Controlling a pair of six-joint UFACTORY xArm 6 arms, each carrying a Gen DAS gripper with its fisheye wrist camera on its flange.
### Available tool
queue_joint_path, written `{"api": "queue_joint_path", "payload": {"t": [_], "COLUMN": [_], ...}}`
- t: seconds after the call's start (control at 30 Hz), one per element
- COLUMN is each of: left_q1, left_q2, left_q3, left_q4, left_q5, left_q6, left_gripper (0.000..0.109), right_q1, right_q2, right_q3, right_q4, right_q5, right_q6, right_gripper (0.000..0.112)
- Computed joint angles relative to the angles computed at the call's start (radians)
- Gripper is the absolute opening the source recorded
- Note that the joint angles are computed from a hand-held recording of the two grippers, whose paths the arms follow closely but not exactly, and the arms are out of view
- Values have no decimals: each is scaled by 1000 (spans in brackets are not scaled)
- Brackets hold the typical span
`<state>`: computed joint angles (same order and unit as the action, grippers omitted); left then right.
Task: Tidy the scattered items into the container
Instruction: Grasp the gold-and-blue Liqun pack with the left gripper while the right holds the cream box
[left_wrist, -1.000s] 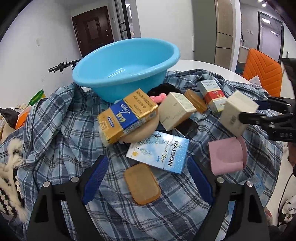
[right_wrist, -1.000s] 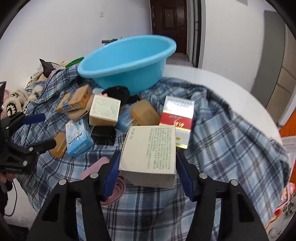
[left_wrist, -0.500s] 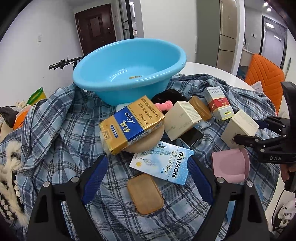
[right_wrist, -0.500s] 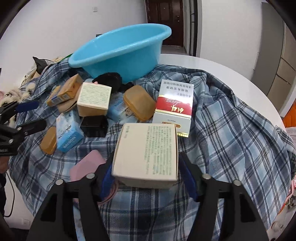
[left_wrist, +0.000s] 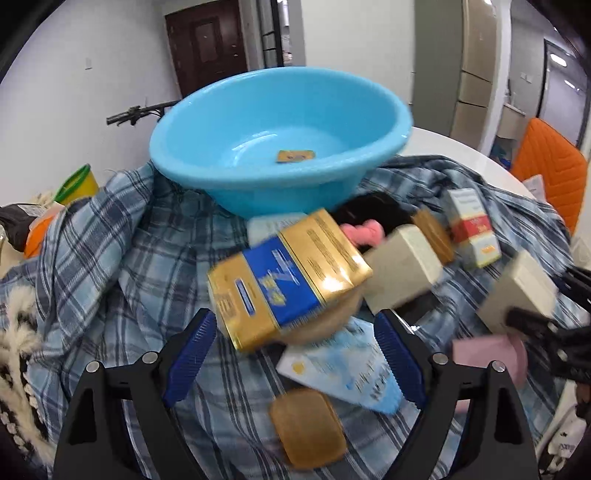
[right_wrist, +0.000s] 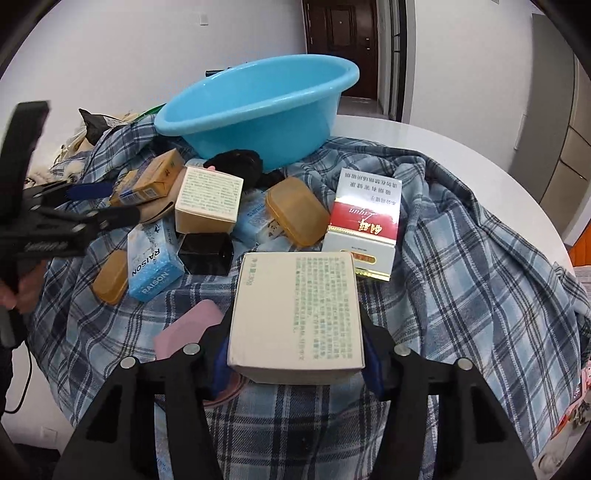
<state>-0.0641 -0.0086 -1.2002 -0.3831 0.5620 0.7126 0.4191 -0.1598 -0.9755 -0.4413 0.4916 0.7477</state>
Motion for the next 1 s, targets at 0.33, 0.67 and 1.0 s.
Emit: {"api": "queue_joint_path", "payload": {"t": [0.33, 0.67, 1.0], "left_q1": [-23, -34, -35], "left_q2": [87, 138, 156], "left_q3": [-89, -142, -168], "left_q4": [58, 65, 33], "left_q5": [-8, -6, 14], "left_q6": [-66, -112, -104], "left_gripper": [89, 95, 97], "right_q1": [9, 9, 12], "right_q2": [1, 17, 17], "right_q3": [-43, -60, -56], "right_q4": [-7, 4, 5], "right_q5": [18, 28, 35], "right_q6": [-36, -36, -33], "right_gripper": [55, 55, 55]}}
